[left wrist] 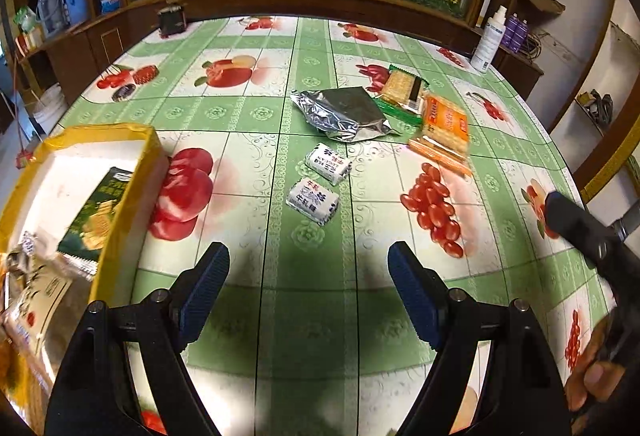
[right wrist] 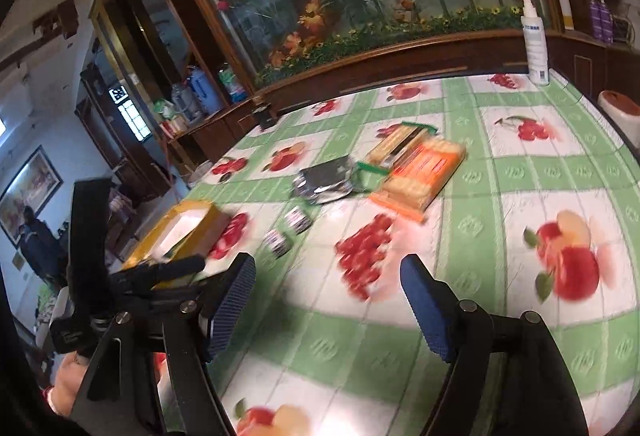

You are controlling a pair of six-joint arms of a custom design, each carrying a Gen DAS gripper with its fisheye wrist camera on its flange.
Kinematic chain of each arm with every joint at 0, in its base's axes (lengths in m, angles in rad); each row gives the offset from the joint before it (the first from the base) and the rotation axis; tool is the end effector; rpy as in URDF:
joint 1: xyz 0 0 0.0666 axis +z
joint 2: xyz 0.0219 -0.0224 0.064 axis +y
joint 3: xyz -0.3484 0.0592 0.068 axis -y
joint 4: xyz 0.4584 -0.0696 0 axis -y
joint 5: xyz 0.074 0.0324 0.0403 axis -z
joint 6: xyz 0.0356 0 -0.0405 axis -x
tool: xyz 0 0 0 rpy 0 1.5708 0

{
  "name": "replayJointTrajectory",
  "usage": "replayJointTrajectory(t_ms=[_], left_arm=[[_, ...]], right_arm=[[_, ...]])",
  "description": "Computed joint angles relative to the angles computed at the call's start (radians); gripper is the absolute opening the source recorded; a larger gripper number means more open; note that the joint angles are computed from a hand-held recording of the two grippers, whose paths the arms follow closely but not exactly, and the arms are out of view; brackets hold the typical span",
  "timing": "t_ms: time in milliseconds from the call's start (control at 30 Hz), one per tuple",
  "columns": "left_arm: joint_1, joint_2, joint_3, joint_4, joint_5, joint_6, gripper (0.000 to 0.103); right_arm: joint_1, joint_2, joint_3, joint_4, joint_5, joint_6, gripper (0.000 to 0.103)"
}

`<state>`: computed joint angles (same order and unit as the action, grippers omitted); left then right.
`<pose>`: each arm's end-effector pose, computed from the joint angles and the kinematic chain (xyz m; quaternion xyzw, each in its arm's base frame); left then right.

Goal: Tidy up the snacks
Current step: 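Move both grippers back toward the foil bag and milk cartons on the table, then grasp a white milk carton with the left gripper while the right gripper grasps the orange cracker pack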

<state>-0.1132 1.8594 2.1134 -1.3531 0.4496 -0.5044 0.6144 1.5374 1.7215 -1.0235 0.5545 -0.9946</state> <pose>0.6718 -0.0924 0.4659 0.3377 0.8872 -0.1683 0.2656 0.5000 0.3293 0.4873 0.2658 0.8635 0.0705 0.4227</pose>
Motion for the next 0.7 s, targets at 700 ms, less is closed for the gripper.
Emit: replayJointTrajectory(t_ms=[700], left_arm=[[-0.021, 0.111, 0.093, 0.047, 0.045, -0.088, 0.082]], right_arm=[[-0.178, 0.357, 0.374, -0.365, -0.024, -0.152, 0.078]])
